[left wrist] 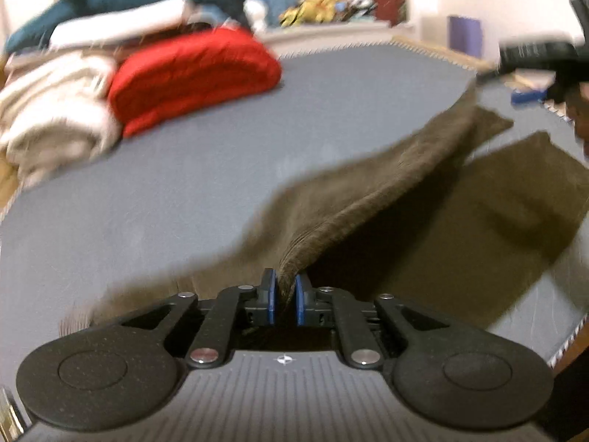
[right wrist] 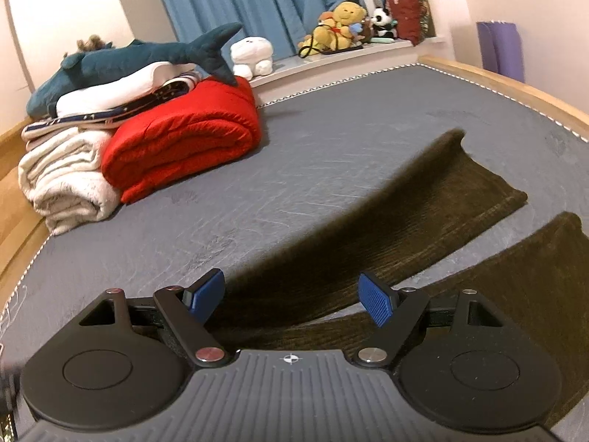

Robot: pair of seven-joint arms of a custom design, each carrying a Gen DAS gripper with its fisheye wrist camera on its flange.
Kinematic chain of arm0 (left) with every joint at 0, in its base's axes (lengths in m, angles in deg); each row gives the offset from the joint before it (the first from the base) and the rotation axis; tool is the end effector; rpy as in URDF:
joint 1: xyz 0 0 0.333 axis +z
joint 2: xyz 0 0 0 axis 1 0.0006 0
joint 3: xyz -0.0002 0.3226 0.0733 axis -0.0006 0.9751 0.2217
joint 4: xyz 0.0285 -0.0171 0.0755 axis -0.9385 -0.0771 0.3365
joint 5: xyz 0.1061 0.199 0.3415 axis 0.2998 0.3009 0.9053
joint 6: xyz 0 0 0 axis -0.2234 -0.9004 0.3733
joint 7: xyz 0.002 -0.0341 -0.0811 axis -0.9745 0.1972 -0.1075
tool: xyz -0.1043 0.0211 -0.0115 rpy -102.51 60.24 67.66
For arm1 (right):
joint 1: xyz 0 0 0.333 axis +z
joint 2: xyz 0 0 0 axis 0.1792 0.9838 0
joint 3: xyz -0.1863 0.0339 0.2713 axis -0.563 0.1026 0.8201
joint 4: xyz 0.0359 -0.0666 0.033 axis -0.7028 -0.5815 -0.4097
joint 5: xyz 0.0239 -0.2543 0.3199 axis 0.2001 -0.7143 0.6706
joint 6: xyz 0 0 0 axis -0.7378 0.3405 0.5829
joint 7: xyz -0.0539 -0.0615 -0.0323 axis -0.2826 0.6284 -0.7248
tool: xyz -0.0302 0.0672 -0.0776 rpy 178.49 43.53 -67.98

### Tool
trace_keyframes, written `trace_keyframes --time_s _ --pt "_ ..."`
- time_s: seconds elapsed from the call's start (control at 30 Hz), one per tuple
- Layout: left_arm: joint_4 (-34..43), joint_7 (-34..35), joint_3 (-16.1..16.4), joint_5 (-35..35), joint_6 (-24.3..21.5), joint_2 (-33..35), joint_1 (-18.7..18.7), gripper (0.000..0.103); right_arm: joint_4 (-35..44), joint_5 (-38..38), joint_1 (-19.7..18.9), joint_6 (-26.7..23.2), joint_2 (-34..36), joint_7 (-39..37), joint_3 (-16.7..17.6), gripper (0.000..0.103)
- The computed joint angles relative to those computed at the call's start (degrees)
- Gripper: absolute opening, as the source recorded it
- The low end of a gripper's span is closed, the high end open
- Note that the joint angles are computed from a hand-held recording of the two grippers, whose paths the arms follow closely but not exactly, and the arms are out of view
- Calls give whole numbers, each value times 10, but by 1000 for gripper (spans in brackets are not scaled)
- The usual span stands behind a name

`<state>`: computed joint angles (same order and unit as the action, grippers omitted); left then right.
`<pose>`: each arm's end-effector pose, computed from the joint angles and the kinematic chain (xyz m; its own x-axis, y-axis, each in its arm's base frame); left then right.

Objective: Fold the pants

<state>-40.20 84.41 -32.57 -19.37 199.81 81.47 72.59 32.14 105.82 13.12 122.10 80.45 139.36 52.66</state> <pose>0.5690 -0.2971 0.5812 0.1591 -0.9689 -0.1895 -0.7094 0.0213 -0.7044 0.8116 0.0917 0.6399 0.2530 -0.9048 -0.3425 -0.6844 0.0828 -0.7244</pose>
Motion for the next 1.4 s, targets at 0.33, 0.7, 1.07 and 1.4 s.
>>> trace_keyframes --time_s 0.33,0.7,1.07,1.4 --pt "-143 -408 -32 -10 -23 -89 -10 38 24 -8 -11 -42 15 75 -9 81" --pt "-64 -641 -33 38 -165 9 -13 67 -96 -8 -24 20 -47 57 -18 81" --pt "-50 -685 4 110 -188 44 -51 76 -218 -3 -30 63 -108 -10 -21 81" --pt "-68 -677 3 167 -202 48 -58 69 -264 42 -40 80 -139 -45 -5 81"
